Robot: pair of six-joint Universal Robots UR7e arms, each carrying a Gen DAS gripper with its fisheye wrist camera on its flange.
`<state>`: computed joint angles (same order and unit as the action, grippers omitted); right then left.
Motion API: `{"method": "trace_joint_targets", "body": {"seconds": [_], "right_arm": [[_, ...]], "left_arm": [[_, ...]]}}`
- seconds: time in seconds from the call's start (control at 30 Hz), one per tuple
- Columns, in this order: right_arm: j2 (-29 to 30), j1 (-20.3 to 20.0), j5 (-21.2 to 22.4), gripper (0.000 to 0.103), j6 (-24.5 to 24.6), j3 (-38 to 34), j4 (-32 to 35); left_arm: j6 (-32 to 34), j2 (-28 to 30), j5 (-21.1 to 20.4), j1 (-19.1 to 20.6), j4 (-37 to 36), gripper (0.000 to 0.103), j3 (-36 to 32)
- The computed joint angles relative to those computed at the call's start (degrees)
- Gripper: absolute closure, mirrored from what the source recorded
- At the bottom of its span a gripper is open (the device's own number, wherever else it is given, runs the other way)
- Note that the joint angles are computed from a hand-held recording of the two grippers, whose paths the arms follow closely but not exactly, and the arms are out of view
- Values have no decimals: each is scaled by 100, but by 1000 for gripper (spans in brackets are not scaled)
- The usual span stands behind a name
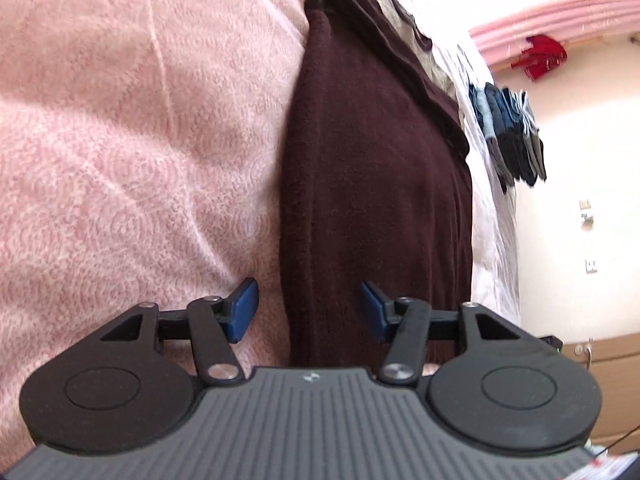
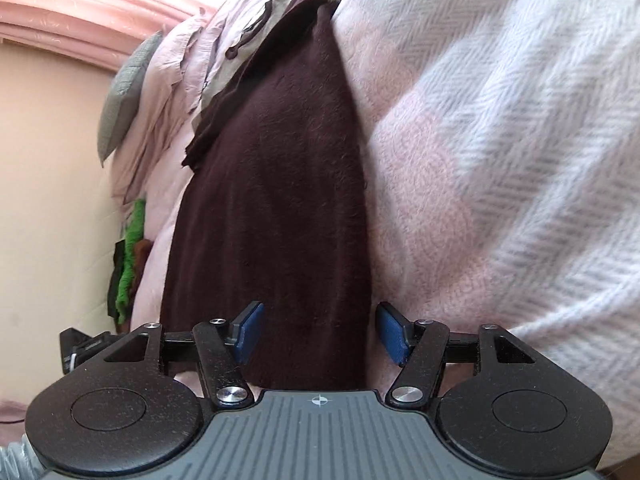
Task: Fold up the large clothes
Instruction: 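Grasp the maroon hem with both tools and fold it toward the collar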
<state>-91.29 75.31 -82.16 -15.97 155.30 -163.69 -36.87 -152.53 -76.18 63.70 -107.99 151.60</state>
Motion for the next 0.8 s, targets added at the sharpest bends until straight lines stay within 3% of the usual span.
{"method": "trace_joint_targets", "body": {"seconds": [0.03, 0.07, 0.1, 0.13, 0.17, 0.2, 0.33, 0.43, 0.6, 0.67, 0.73, 0.77, 0.8], "right_arm": [[-6, -42, 38, 58, 50, -43, 160], [0, -54, 20, 69, 104, -73, 262], [10, 41, -62, 86, 242, -170, 486], [-11, 121, -146, 96, 326, -264, 698], [-41, 197, -187, 100, 367, -304, 759], [-137, 287, -173, 100, 375, -374, 903], [-626, 666, 194, 100, 656, -750, 1331], [-435, 1226, 279, 100, 1176, -1296, 1118], [1123, 1965, 180, 100, 1759, -2625, 1], [1893, 2214, -249, 100, 1974, -3281, -387], [2672, 2387, -850, 99, 2133, -3967, -660], [3012, 2441, -1154, 92, 2207, -4306, -650], [3303, 2505, -1538, 72, 2338, -4600, -622]], "left_arm": [[219, 197, -164, 175, -173, 54, -16], [353, 390, -281, 294, -302, 58, -41], [480, 583, -392, 440, -410, 77, -75], [583, 787, -506, 605, -469, 100, -133], [632, 951, -592, 731, -467, 99, -204], [687, 1015, -683, 817, -491, 99, -258], [571, 1042, -769, 523, -476, 100, -604], [603, 1550, -871, 430, -1121, 100, -965], [1533, 3785, -1554, 1241, -3436, 99, -1815], [1737, 4832, -1530, 1442, -3980, 99, -2375], [1867, 5788, -1221, 1556, -4269, 94, -2989], [1875, 6153, -1040, 1645, -4187, 90, -3315], [1891, 6483, -799, 1699, -4080, 89, -3610]]}}
